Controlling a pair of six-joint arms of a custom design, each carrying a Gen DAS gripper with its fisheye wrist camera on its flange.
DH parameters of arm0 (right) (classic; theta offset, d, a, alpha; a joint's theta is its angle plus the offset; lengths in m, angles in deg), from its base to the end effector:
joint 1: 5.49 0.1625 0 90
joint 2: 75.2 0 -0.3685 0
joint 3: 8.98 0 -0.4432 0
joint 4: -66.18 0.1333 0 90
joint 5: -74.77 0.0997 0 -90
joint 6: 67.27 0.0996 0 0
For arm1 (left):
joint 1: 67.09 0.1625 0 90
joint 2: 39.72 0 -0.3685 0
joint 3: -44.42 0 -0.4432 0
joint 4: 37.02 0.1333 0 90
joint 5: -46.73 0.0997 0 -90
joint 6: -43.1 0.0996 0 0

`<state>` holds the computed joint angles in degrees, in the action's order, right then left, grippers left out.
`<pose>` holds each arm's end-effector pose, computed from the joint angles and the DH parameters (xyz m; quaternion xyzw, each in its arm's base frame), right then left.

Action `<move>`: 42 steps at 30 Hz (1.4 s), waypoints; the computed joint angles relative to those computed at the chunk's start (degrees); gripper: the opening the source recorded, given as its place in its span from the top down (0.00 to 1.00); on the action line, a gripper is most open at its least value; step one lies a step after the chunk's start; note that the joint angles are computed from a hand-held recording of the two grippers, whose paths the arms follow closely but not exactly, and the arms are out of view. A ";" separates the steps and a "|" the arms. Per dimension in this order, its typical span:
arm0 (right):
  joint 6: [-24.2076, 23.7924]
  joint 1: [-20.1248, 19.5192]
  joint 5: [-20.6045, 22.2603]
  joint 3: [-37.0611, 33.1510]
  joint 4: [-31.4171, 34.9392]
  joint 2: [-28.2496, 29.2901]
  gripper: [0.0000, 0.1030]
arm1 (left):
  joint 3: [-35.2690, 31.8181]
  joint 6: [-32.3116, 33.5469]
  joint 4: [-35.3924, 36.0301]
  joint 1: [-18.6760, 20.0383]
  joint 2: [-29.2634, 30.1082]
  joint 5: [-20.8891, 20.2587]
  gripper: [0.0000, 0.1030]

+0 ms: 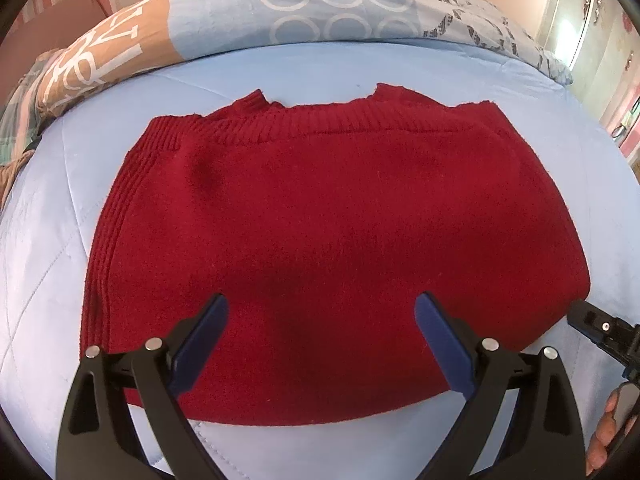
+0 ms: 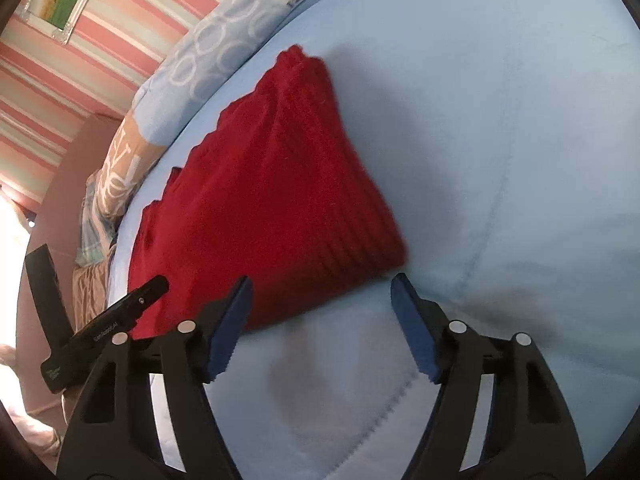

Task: Fold small clothes
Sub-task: 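Grasp the side edge of the folded sweater with the right tool, then fold the held side toward the sweater middle with the right tool, release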

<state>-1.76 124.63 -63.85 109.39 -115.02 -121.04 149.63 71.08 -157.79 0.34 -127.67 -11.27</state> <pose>0.3704 -0.3487 -0.0264 -0.2628 -0.8626 0.4130 0.1277 -0.0405 -0.5822 0.3404 0.3783 0.8770 -0.1000 0.2788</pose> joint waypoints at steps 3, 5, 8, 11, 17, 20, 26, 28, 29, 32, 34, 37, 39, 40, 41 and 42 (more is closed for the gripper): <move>-2.31 -1.20 0.97 -0.94 -1.92 0.84 0.30 | -0.31 -0.53 0.74 0.09 -0.06 -0.19 0.08; -3.44 -2.01 0.77 -1.30 -2.51 1.06 0.30 | -0.26 -0.64 0.91 0.08 -0.21 -0.23 0.08; -5.37 -3.25 0.41 -1.38 -5.79 1.57 0.30 | 0.05 -0.56 0.84 0.03 -0.46 0.05 0.08; -7.45 -4.37 0.27 -1.48 -9.57 2.19 0.30 | 0.10 -0.31 0.64 0.21 -0.49 0.20 0.08; -12.12 -4.95 -1.65 -3.68 -17.48 4.92 0.32 | -0.20 -0.26 0.66 0.83 -0.26 0.83 0.08; -10.51 -4.23 -3.70 -4.01 -17.35 5.84 0.47 | -0.60 -0.69 0.92 0.95 -0.18 0.92 0.08; -12.61 -3.43 -4.59 -3.42 -22.45 7.53 0.70 | -1.51 -1.02 1.16 1.09 0.57 0.94 0.08; -13.12 -3.36 -4.72 -3.88 -22.28 7.61 0.72 | -1.80 -1.35 0.75 1.14 0.86 0.77 0.08; -13.17 -3.09 -5.27 -4.30 -21.48 7.61 0.73 | -2.06 -1.87 0.77 1.20 1.09 0.56 0.08; -12.01 -2.20 -7.56 -5.61 -16.21 7.35 0.75 | -2.65 -4.17 0.90 1.39 2.17 0.05 0.08; -11.13 -1.73 -8.56 -6.13 -14.08 7.23 0.76 | -1.91 -4.47 -0.29 1.30 2.90 1.10 0.08; -10.20 -1.37 -8.99 -6.77 -13.24 7.30 0.76 | -0.16 -3.58 -3.11 0.78 3.66 4.44 0.07; -8.42 -1.91 -7.98 -6.41 -12.24 6.94 0.72 | 0.46 -3.60 -4.32 0.62 3.81 5.36 0.06; -6.93 -2.20 -7.76 -6.00 -11.65 6.67 0.66 | 0.50 -3.91 -4.38 0.64 3.81 5.37 0.06; -5.94 -2.56 -7.34 -5.52 -12.42 6.68 0.63 | 0.61 -3.74 -4.54 0.66 3.74 5.39 0.06; -4.40 -2.98 -7.00 -5.17 -11.53 6.37 0.54 | 0.74 -3.49 -4.67 0.66 3.62 5.39 0.06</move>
<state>-6.15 121.65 -70.85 104.23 -126.55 -114.67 150.37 67.60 -162.46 1.00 -124.05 -5.88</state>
